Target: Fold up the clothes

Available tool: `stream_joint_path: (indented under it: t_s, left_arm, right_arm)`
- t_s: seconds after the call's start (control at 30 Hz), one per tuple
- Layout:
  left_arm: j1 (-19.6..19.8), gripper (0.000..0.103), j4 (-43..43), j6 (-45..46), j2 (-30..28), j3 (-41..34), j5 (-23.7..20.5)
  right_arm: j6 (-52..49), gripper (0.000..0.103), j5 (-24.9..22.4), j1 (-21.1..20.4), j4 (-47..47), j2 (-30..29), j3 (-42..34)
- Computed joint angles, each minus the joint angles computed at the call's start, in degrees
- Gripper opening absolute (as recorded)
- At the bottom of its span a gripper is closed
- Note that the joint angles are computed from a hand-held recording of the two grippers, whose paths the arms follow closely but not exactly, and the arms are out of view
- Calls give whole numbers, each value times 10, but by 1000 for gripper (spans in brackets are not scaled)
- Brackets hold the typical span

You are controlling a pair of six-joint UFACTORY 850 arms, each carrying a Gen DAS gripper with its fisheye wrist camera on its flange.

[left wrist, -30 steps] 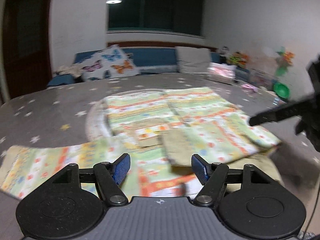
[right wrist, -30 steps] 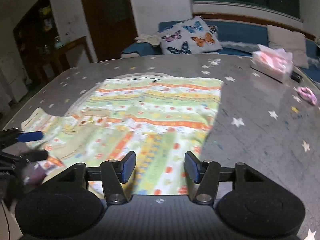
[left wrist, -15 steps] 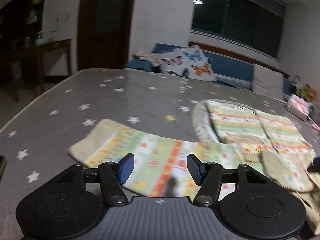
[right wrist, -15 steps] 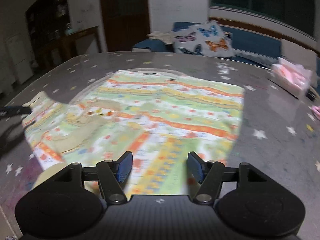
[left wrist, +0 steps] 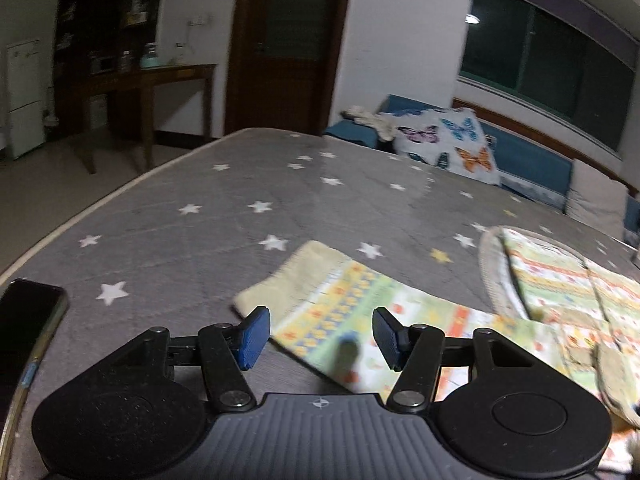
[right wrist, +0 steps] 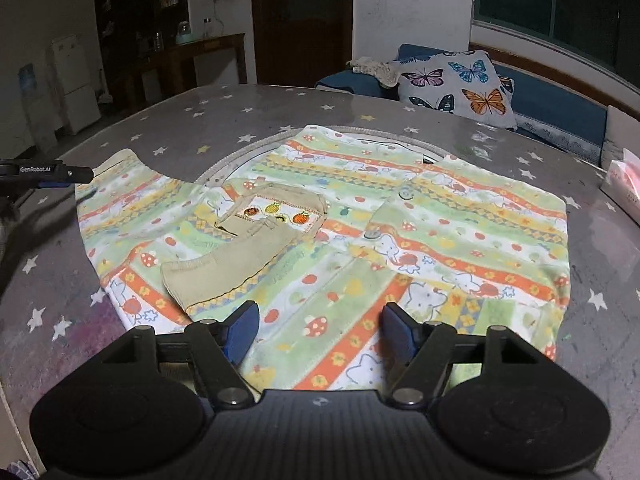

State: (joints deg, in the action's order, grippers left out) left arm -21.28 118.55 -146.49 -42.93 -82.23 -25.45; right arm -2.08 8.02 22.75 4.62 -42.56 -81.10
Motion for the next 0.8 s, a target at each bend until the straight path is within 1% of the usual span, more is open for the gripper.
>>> stream_joint_path:
  t_s: [0.07,0.13,0.23,0.3,0.43,0.47,0.5,0.53,0.6,0.7,0.8]
  left_arm:
    - [1,55,-29,21,-4,-5,-9]
    - [5,50,-50,31,-7,-11,-7]
    - [8,48,-87,55,-13,-20,-7]
    - [10,43,-97,59,-16,-23,-8]
    - [13,41,-108,62,-20,-27,-8]
    - [13,38,-108,62,-20,-27,-9]
    - [14,31,-106,63,-21,-27,-11]
    - [15,27,-99,54,-21,-28,-8]
    - [19,11,-74,22,-19,-24,4]
    - [21,7,-9,-53,-8,-13,23]
    - [18,7,74,-131,7,1,32]
  right_arm:
    - [26,70,0,-1,-24,3,2]
    - [30,70,4,-2,-29,7,6]
    - [61,70,12,-4,-56,12,13]
    - [69,70,16,-4,-61,14,16]
    - [80,70,21,-5,-65,19,23]
    - [82,70,22,-5,-66,19,25]
    - [84,70,23,-5,-65,20,27]
    - [82,70,25,-5,-61,22,30]
    - [85,70,31,-6,-59,26,36]
    - [87,70,40,-6,-52,33,49]
    - [86,70,50,-8,-43,40,60]
